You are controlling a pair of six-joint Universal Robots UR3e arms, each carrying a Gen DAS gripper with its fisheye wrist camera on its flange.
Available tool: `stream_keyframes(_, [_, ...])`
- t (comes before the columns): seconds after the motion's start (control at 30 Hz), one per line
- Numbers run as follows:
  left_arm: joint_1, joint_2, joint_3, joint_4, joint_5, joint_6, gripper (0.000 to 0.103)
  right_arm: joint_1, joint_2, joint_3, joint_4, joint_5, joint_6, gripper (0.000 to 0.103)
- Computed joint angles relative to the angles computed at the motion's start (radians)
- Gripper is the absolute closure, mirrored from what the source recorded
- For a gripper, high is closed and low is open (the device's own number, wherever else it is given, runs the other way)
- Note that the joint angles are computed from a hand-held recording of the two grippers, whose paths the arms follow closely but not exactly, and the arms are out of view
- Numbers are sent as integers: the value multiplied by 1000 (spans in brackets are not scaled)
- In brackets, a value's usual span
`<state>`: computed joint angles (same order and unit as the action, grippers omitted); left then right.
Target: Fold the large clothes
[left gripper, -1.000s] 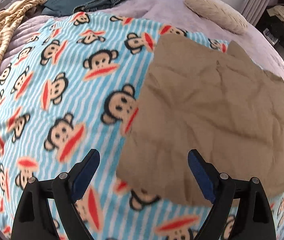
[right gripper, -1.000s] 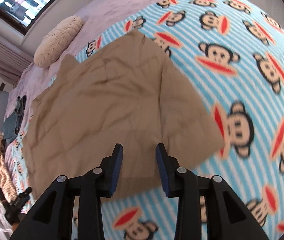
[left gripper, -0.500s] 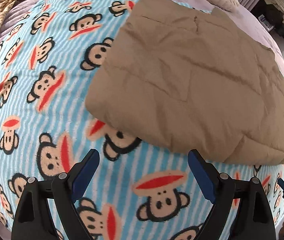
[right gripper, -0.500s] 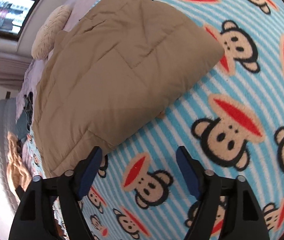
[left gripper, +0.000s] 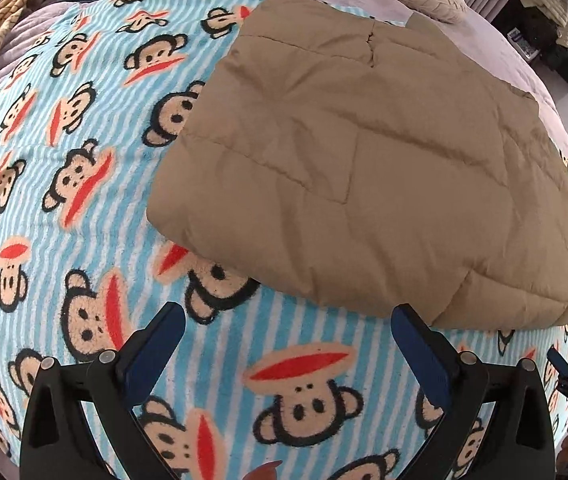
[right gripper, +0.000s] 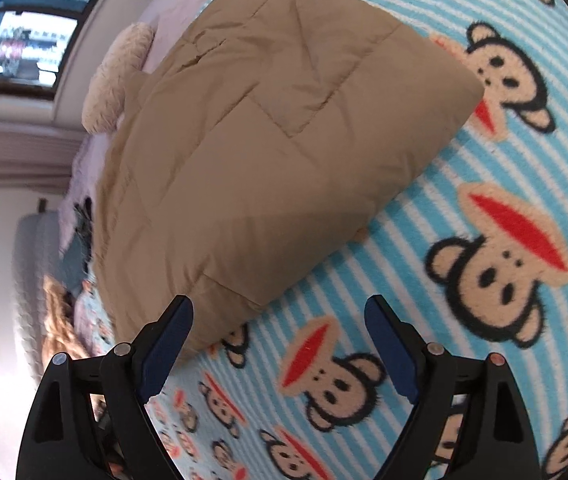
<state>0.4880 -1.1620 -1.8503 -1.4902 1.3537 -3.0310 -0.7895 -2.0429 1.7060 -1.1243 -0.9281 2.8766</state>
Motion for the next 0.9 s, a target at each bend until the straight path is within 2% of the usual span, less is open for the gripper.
stream_keyframes(0.17, [8,-11,-10,5,-7,-6,0,-44,-23,68,24,78,-6,13])
stream_keyframes(0.27, [58,7,-41,1,-42,23,0,-70,-22,95,62,123,-16,13])
stream_keyframes(0.37, [137,45,-62,-41,-104,51,0,-92,-19,128,58,169,-8,13])
stream_keyframes(0.5, [238,61,-92,-77,-176,94,0,-107,-8,192,-28,211,47,13])
stream_keyframes(0.57, [303,61,-111,-116,-228,121,0,-97,-3,218,-85,228,83,13])
stream_keyframes(0.6, [329,53,-119,-136,-255,135,0,-111,-12,221,-63,230,60,13])
stream_keyframes(0.7, [388,46,-162,-191,-351,175,0,-77,25,225,-132,256,84,13])
stream_keyframes(0.77, [393,22,-176,-149,-375,169,0,-70,39,224,-152,272,84,9])
stream_keyframes(0.8, [382,14,-180,-116,-382,160,0,-75,47,221,-145,284,71,0])
stream_keyframes(0.9, [350,-22,-189,-28,-401,139,0,-59,73,251,-210,326,114,0])
